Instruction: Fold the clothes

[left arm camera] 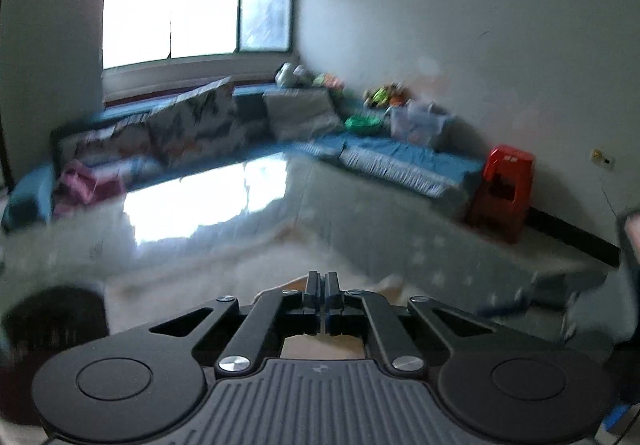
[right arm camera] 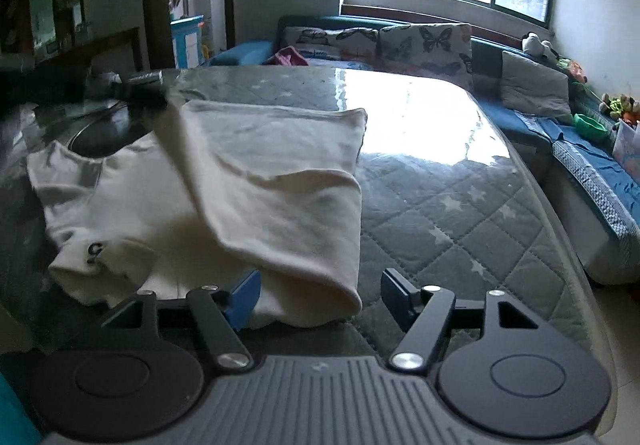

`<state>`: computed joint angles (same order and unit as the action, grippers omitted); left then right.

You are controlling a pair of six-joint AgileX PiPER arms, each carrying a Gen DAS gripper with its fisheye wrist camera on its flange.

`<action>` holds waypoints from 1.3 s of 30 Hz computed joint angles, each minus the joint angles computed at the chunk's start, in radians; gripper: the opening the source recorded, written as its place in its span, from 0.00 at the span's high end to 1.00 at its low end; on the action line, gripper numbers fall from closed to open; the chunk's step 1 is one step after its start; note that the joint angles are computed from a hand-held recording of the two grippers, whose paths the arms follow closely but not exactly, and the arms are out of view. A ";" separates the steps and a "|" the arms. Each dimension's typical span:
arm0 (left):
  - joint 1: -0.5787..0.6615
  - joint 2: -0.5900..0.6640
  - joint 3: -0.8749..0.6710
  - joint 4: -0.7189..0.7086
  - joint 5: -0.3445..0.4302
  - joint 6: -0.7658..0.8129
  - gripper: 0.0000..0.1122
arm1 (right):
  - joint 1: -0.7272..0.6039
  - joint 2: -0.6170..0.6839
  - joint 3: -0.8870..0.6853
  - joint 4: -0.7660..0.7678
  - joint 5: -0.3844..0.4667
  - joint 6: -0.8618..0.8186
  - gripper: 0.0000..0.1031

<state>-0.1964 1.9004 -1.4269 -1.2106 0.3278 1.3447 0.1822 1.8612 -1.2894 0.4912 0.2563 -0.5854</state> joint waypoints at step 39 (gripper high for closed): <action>0.156 -0.044 0.252 -0.048 -0.019 0.115 0.97 | -0.040 -0.024 0.014 -0.259 0.054 0.220 0.29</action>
<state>-0.0409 1.8561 -1.1754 -1.2585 0.3090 1.4596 0.1419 1.8373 -1.2750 0.2319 0.3102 -0.3653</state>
